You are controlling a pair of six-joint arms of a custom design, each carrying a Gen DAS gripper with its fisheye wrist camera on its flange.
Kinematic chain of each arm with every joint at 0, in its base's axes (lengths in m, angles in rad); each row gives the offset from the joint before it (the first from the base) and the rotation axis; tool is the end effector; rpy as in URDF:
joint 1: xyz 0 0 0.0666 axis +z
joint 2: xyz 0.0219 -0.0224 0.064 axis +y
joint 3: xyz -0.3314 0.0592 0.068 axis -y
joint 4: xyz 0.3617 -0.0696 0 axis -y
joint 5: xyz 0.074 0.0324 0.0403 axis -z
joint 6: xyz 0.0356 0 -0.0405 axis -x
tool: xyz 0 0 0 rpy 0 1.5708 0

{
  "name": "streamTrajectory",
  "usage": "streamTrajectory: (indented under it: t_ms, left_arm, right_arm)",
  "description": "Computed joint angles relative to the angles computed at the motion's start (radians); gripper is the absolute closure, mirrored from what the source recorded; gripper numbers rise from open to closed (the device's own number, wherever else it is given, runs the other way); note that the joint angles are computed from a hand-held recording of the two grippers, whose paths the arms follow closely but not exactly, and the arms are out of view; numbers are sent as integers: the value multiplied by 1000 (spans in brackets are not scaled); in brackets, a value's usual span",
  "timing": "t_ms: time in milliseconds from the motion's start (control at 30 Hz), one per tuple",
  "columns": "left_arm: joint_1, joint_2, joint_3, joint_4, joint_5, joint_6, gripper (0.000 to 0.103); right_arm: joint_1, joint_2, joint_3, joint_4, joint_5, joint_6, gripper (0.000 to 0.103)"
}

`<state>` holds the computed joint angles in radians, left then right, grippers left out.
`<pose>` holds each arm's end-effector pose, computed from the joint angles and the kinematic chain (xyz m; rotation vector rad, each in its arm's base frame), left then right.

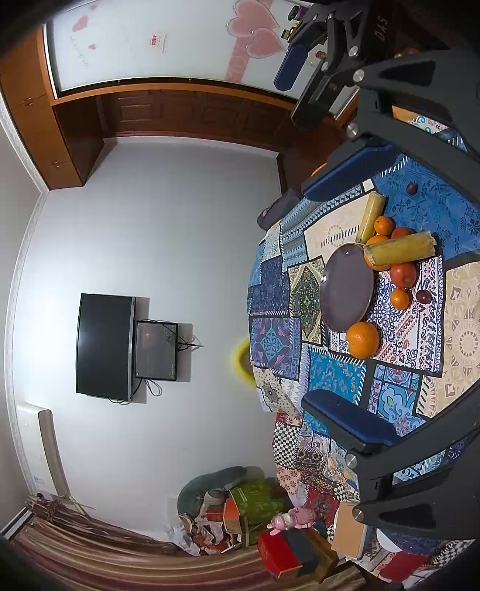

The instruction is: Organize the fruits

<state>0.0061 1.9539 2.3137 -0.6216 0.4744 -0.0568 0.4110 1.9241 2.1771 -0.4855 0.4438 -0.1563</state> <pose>0.6495 -0.0127 0.5124 0.3772 1.7807 -0.3893 0.6056 0.2468 0.4839 0.0876 1.7783 0.0083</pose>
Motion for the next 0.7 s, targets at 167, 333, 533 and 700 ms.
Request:
streamTrajectory:
  t_ms: [167,333,533,700]
  left_arm:
    - [1,0,0,-1,1,-1,0]
    - [0,-4,-5,5,-9,-2,0]
    - [-5,-5,-6,2,-23,-8,0]
    - [-7,6,6,-6,-37,-11,0]
  right_arm:
    - [0,-3,-7,7,-2,2,0]
    - [0,-3,-7,4,-3,0,0]
    - [-4,-5,-12,2,-16,-5,0]
    - [-11,15,15,-27,-10,-14,0]
